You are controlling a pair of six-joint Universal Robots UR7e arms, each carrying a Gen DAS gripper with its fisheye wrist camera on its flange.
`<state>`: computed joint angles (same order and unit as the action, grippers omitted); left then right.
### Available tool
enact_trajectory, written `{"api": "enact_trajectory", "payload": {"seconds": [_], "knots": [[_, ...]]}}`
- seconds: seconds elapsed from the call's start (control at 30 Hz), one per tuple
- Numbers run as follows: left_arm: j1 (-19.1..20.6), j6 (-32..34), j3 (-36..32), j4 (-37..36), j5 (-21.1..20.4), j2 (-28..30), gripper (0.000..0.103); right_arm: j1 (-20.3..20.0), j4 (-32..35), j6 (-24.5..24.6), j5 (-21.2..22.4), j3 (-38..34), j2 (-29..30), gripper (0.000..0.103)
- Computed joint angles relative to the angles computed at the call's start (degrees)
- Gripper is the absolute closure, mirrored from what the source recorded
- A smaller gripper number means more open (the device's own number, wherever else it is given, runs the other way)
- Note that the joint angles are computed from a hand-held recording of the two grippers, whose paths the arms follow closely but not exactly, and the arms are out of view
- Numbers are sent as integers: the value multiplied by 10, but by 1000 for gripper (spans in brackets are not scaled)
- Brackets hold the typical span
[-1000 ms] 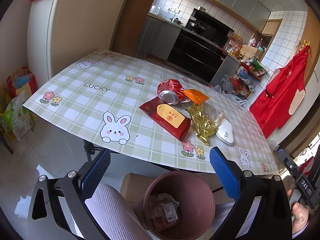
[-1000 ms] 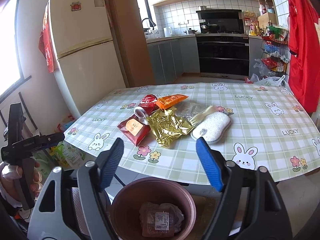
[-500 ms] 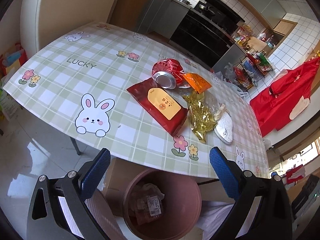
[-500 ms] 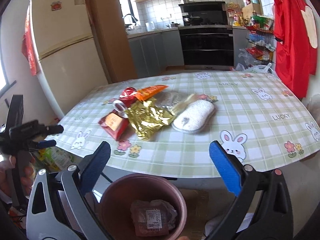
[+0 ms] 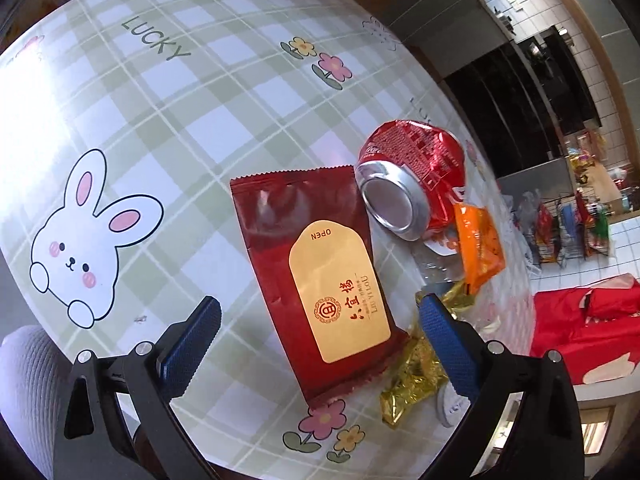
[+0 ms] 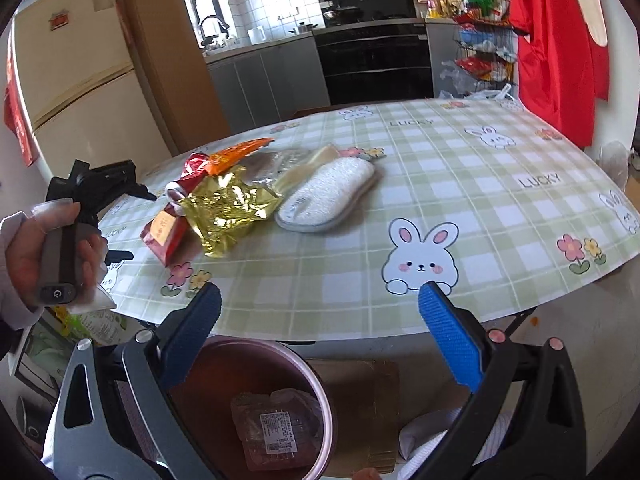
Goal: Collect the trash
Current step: 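Grasp the red snack packet with the left gripper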
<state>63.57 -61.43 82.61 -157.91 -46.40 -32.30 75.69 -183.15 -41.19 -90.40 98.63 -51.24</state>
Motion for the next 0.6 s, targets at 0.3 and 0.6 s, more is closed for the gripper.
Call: {"api": "enact_trajectory", "payload": {"seconds": [0.3,0.6], "knots": [[-2,-51,-85,163,81,39,6,-16,44,22,27,-47,15,5],[-10,-8,-74,191,97,34,12,-8,68,-1,11,-81,33,5]]}}
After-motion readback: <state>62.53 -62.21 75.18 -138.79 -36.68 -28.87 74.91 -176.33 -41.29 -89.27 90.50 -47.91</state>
